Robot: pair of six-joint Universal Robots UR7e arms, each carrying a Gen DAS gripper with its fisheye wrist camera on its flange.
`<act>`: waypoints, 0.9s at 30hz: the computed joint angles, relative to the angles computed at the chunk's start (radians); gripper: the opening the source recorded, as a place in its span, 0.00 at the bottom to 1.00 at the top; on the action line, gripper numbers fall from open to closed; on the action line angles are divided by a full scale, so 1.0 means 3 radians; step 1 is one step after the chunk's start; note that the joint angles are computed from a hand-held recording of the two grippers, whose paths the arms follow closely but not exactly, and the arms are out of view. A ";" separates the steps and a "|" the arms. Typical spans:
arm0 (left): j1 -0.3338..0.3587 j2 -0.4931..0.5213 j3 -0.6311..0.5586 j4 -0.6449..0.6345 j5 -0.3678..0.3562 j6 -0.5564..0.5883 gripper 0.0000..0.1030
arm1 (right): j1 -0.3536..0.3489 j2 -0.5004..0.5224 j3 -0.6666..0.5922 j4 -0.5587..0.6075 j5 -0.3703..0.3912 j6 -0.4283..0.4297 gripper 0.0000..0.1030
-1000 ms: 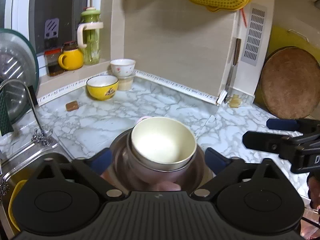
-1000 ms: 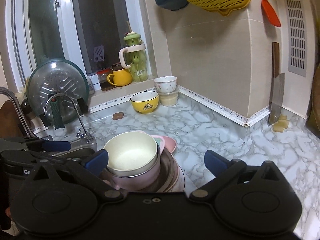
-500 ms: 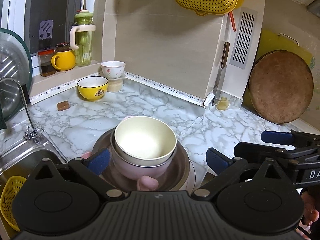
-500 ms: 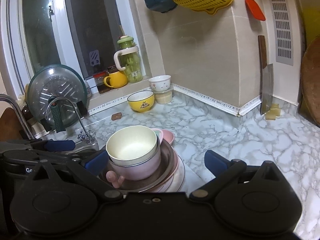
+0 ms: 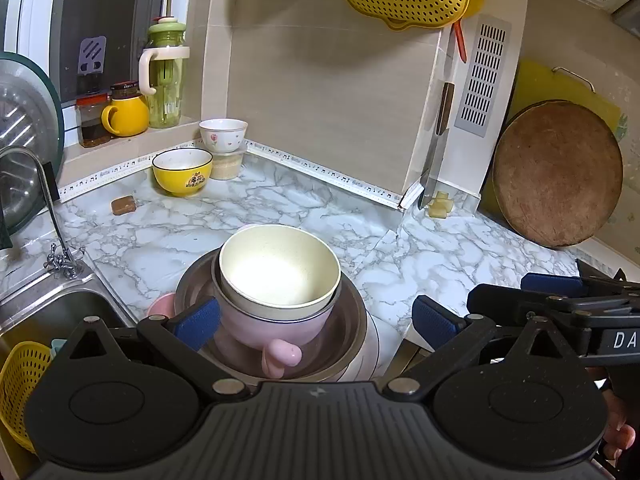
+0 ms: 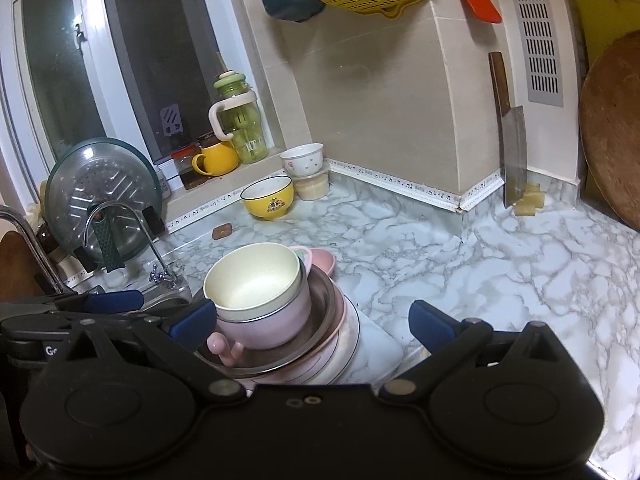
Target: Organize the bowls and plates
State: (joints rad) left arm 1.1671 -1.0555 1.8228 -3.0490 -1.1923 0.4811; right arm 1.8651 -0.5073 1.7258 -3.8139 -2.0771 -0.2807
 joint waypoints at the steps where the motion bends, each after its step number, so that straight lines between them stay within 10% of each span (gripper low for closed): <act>1: -0.0001 -0.0002 0.0002 0.0007 0.0000 -0.0001 1.00 | -0.0001 -0.0003 0.0005 0.0004 0.0000 0.0007 1.00; 27: 0.0061 0.0073 -0.0151 0.0243 0.0083 -0.0382 1.00 | -0.0007 -0.0026 0.0034 -0.0079 -0.0007 -0.0081 1.00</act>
State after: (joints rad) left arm 1.1852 -1.0336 1.7774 -2.9761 -1.1673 0.3666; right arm 1.8632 -0.5150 1.7360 -3.8378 -2.0792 -0.3050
